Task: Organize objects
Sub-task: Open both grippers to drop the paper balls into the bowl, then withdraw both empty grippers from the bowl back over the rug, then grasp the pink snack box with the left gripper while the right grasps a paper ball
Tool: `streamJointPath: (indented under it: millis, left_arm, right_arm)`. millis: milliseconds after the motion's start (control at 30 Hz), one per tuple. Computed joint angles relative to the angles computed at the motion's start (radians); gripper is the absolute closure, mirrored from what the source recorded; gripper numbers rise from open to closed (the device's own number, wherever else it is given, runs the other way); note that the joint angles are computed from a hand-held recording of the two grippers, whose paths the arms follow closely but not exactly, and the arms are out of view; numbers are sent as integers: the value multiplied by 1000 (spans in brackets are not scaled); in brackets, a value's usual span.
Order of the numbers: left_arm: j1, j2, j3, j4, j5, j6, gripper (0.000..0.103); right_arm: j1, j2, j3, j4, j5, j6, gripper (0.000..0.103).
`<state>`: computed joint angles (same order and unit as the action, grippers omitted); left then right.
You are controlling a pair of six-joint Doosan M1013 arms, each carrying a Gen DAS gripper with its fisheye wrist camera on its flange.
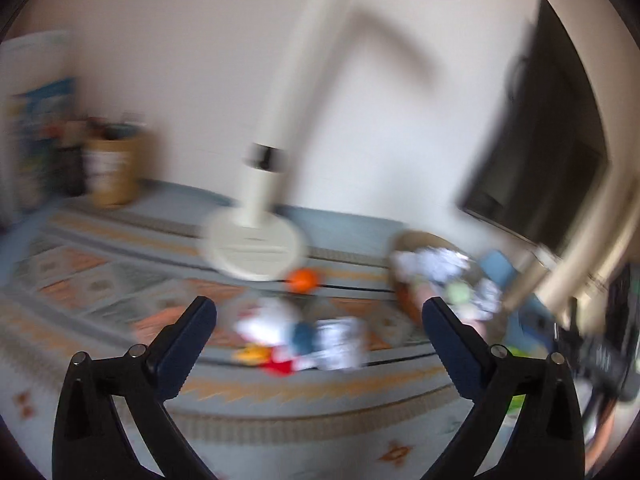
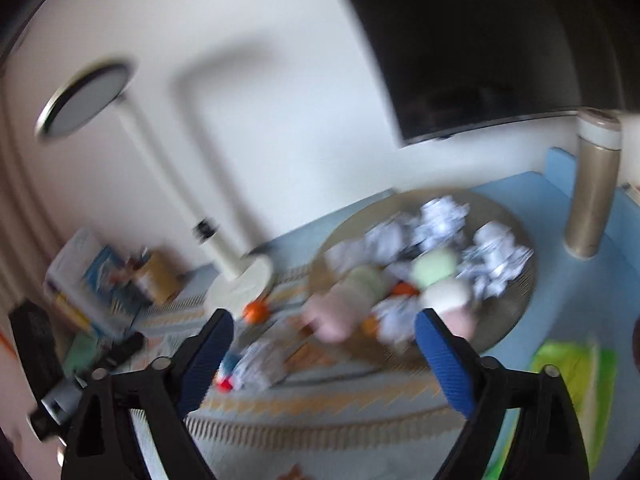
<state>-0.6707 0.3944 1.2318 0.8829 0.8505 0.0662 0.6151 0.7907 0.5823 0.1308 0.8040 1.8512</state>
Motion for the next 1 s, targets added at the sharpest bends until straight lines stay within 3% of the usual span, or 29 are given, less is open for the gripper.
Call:
streamJointPath:
  millis: [67,167,300,333,467,600,767,833,933,1000]
  left_arm:
    - [-25,-33,65,76,129,-88,1]
    - [-26,-58,142,46,221,-93,1]
    - [-8,-70,204,-33,199,-79,1]
    - [-9,-72,216,-33,194,-86,1]
    - [-2,-64,222,-58,167,-79,1]
    - [-5,-49,202,-74,186,-30,1]
    - [7,-44,190,-129,163,53,1]
    - [31,-47,183,-199,106,180,1]
    - [73,-25,125,-285,133,425,1]
    - [99,-24,120,-276,94,486,1]
  right_arm:
    - [28,-27,88,32,-43,-48,0]
    - [81,-32,168,-75,-74,-47,0]
    - [135,-17,203,-304,-119,-1,0]
    - [144,-8,192,-345,-99,2,0]
    - [152,7,175,-366,-74,-38,0]
    - [160,27,143,-404,-34,-52,0]
    - [143,35,119,-328,-7,-57,0]
    - [135,51,84,-271,33,-92,0]
    - [105,82,15,-77,116,-191,5]
    - [83,100,-25,52,164,-205,7]
